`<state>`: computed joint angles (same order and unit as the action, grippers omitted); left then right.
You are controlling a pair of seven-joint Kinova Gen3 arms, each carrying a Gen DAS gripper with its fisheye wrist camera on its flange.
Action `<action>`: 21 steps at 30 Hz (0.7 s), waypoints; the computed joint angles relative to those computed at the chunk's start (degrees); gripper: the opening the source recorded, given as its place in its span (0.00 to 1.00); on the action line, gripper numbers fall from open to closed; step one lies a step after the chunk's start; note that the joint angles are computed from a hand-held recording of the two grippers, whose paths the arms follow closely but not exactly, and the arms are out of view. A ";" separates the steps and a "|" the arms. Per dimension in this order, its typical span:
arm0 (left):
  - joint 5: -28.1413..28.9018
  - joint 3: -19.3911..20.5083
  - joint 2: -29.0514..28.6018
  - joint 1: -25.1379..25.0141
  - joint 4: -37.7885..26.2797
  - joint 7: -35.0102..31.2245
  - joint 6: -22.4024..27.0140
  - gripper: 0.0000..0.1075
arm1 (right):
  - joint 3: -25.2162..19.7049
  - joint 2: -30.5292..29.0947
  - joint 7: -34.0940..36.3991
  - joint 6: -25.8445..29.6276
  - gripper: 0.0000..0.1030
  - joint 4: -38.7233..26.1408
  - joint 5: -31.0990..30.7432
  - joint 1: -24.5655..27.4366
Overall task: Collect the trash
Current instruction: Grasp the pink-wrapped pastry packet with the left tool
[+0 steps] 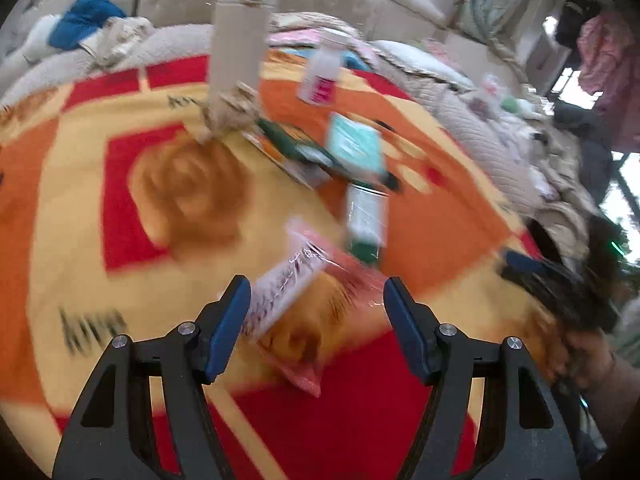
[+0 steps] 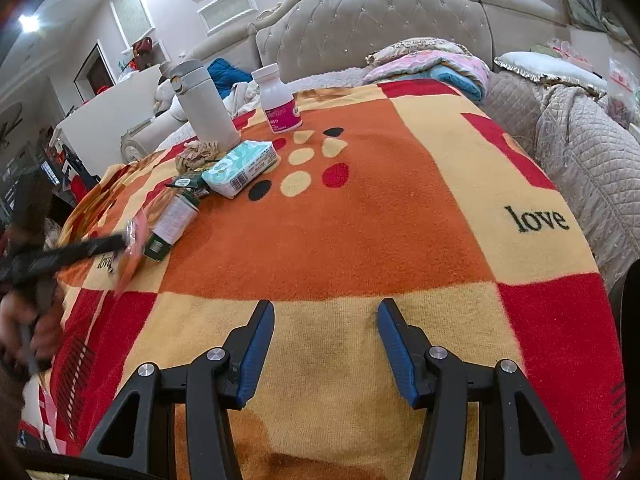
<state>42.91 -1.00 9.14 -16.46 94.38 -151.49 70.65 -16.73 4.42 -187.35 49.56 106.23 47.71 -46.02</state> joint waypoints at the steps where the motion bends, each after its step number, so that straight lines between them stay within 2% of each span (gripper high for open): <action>1: 0.35 -1.23 -1.46 0.35 1.74 -1.86 0.41 0.63 | 0.00 0.05 0.08 0.12 0.51 -0.07 -0.02 -0.02; 3: 0.44 -1.87 -3.89 0.24 4.67 -4.19 -0.34 0.65 | -0.02 0.15 0.13 0.38 0.51 -0.22 -0.02 -0.15; 6: -0.80 -1.41 -4.60 0.71 5.63 -5.05 -1.96 0.68 | 0.02 0.12 0.09 0.25 0.51 -0.17 -0.01 -0.18; 12: -2.31 -1.55 -4.64 4.39 5.41 -5.56 -10.58 0.68 | 0.03 0.15 -0.12 0.21 0.51 -0.15 0.08 -0.30; 15: -5.41 0.67 -3.29 4.98 3.45 -8.62 -10.50 0.68 | 0.03 0.12 -0.17 0.23 0.51 -0.13 0.05 -0.31; 17: -9.50 2.81 -3.63 6.05 3.84 -12.07 -12.75 0.68 | 0.03 0.11 -0.20 0.18 0.51 -0.12 0.06 -0.30; 19: -13.23 2.01 -4.19 9.38 5.30 -14.73 -16.66 0.69 | 0.00 0.06 -0.33 0.15 0.51 -0.05 0.10 -0.32; 21: -14.13 2.45 -3.60 9.44 5.24 -14.66 -17.67 0.71 | 0.01 0.06 -0.42 0.00 0.51 -0.01 0.13 -0.29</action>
<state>28.78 1.45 5.54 -7.02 99.62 -166.15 52.98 -16.72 4.48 -187.78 49.57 106.22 47.84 -46.31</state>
